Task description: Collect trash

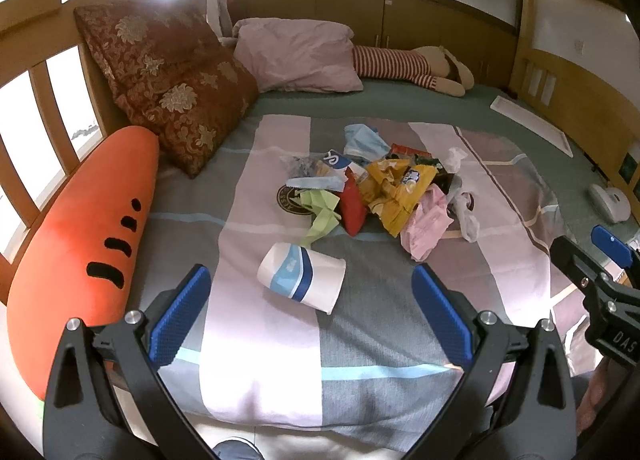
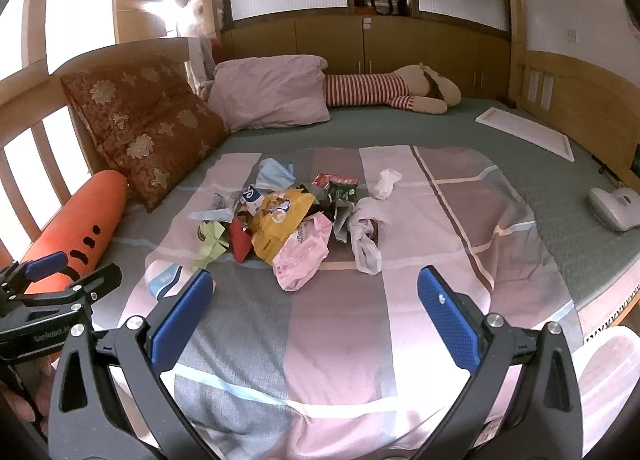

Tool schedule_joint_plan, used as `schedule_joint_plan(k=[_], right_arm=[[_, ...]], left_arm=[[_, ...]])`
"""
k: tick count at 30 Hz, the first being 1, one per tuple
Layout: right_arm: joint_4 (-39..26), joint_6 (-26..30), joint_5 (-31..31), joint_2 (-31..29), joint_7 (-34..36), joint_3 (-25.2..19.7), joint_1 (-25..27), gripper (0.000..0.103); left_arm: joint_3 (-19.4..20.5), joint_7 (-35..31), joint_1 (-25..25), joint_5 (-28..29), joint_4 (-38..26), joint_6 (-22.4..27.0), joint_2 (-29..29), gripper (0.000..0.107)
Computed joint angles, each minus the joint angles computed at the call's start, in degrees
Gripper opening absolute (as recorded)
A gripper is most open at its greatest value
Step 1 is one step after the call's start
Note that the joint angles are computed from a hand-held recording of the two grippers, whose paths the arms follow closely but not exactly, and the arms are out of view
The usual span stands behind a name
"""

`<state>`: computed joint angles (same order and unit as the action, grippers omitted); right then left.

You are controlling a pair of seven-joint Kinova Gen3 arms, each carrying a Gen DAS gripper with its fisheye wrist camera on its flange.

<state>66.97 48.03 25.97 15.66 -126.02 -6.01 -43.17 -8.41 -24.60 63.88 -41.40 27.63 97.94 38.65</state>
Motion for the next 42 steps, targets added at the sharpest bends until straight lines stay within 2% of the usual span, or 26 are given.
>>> schedule_joint_plan(k=[42], right_arm=[[-0.6, 0.6, -0.5, 0.6, 0.2, 0.2, 0.0, 0.100]], left_arm=[[0.1, -0.3, -0.3, 1.1, -0.6, 0.4, 0.6, 0.100]])
